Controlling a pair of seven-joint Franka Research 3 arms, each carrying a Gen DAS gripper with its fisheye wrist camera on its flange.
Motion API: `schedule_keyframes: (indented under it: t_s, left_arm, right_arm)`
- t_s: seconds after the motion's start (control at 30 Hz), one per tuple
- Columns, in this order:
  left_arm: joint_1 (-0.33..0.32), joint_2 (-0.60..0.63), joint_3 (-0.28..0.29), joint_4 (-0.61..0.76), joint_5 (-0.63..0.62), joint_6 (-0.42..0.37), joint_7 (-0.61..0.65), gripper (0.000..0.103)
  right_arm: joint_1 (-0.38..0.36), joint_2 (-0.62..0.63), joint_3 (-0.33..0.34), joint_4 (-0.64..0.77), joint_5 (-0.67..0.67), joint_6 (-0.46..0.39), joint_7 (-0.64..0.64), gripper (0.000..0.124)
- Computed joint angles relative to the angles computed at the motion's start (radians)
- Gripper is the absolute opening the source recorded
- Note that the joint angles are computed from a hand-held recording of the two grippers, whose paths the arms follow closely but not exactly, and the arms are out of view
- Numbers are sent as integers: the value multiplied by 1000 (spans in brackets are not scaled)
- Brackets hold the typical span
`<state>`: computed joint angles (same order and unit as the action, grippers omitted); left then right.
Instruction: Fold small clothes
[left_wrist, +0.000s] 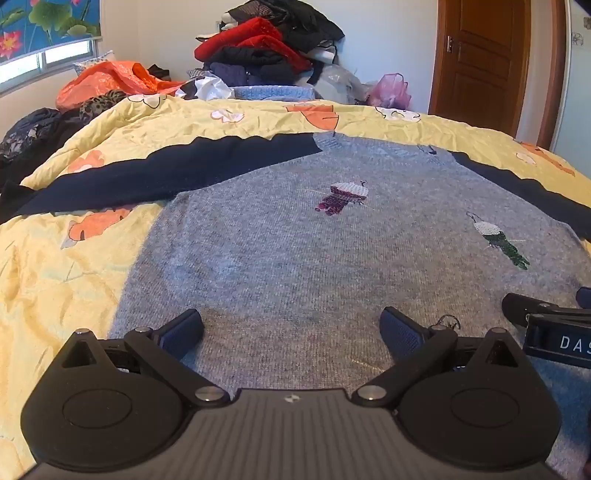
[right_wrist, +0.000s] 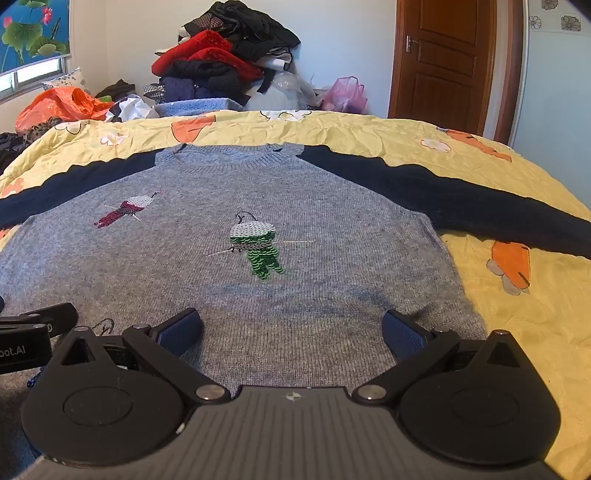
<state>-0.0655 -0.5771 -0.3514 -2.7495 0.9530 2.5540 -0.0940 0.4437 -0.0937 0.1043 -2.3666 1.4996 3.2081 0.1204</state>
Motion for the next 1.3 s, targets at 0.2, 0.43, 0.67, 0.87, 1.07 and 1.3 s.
schedule_keyframes:
  t_s: [0.2,0.43,0.67,0.87,1.07,1.3]
  left_arm:
    - [-14,-12,7,-5,-22,-13,25,103]
    - [-16,12,2,19,-41,-39,32,103]
    - [-12,-2,9,0,-24,-8,35,103]
    - [-9,-4,4,-1,-26,-10,37,103]
    - [-10,-9,3,-4,-30,-11,39,103]
    - [-9,-11,2,-5,-31,-10,40,103]
  right_arm:
    - [-1,0,0,1,7,-3,-4,103]
    - [-3,0,3,2,11,-3,-8,103]
    - [-4,0,4,2,16,-3,-13,103]
    - [-5,0,5,3,20,-4,-16,103]
    - [-7,-1,5,3,25,-5,-21,103]
    - [-8,-1,7,3,27,-5,-22,103]
